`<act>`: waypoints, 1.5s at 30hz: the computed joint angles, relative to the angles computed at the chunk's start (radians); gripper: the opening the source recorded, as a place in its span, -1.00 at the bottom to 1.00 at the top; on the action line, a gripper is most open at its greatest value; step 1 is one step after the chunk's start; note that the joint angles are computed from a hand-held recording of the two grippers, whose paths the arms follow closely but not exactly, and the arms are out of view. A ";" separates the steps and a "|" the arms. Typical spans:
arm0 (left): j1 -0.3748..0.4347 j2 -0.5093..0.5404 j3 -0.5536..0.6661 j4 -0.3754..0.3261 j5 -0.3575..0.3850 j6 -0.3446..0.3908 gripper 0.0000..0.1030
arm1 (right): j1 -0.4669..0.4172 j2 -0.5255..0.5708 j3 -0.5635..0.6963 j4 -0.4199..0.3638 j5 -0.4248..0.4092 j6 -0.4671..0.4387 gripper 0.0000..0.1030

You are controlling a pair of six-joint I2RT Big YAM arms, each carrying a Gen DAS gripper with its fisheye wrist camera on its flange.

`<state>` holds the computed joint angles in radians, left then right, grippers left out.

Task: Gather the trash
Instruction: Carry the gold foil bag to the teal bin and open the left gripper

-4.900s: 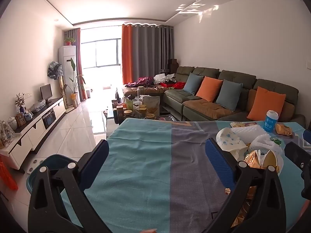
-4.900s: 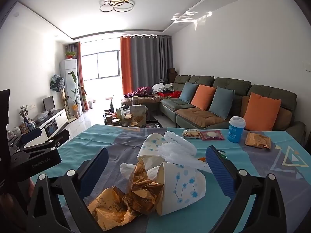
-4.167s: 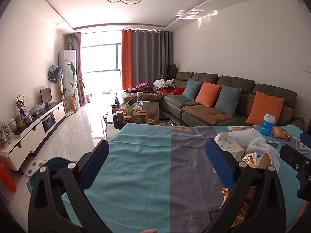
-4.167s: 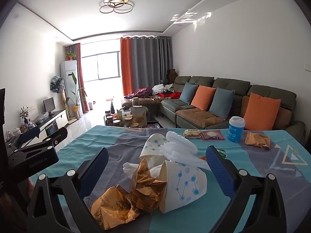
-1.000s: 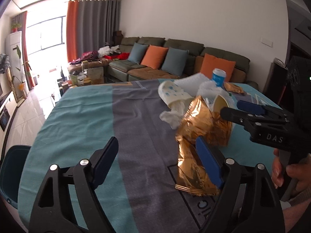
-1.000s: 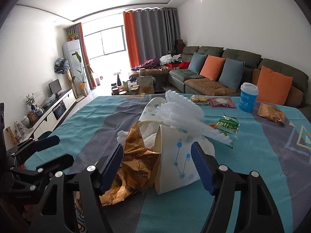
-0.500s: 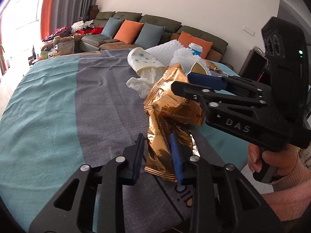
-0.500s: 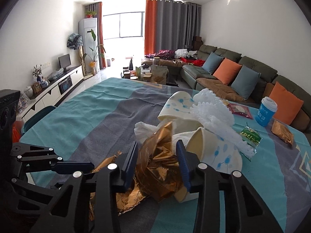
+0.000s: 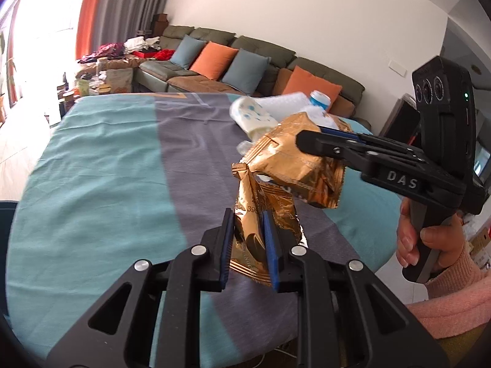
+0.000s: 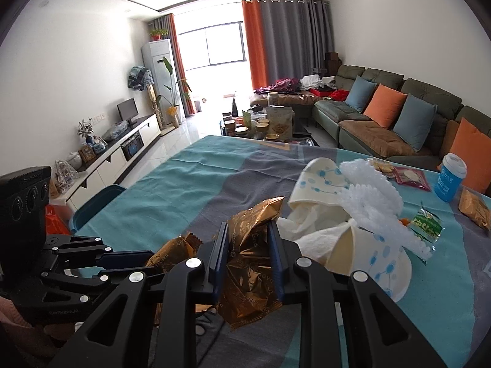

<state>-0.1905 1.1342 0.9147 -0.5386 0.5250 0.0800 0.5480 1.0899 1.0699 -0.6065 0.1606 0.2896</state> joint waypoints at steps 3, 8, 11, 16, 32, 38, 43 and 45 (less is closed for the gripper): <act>0.065 -0.032 -0.003 -0.002 0.007 -0.002 -0.62 | 0.010 0.026 0.035 0.030 -0.048 -0.002 -0.55; 0.187 -0.067 0.003 -0.020 -0.013 0.005 -0.62 | 0.033 0.116 0.122 0.069 -0.137 -0.008 -0.55; 0.273 -0.077 0.009 -0.036 -0.024 0.008 -0.62 | 0.058 0.178 0.183 0.085 -0.185 -0.012 -0.55; 0.414 -0.060 0.037 -0.045 -0.054 0.001 -0.62 | 0.106 0.305 0.312 0.091 -0.258 -0.031 -0.55; 0.675 0.154 0.156 -0.012 -0.139 0.018 -0.62 | 0.182 0.678 0.713 -0.037 -0.422 0.004 -0.55; 0.674 0.226 0.185 -0.002 -0.186 -0.002 -0.61 | 0.203 0.796 0.864 -0.128 -0.426 0.015 -0.55; 0.660 0.270 0.199 0.016 -0.224 -0.025 -0.60 | 0.220 0.889 0.984 -0.237 -0.412 0.017 -0.54; 0.648 0.273 0.188 0.019 -0.256 -0.023 -0.58 | 0.226 0.921 1.025 -0.280 -0.397 0.018 -0.50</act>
<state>0.4572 1.4071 1.1024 -0.5195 0.2694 0.0572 0.7744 2.0108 2.0945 -0.8861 -0.2360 0.3077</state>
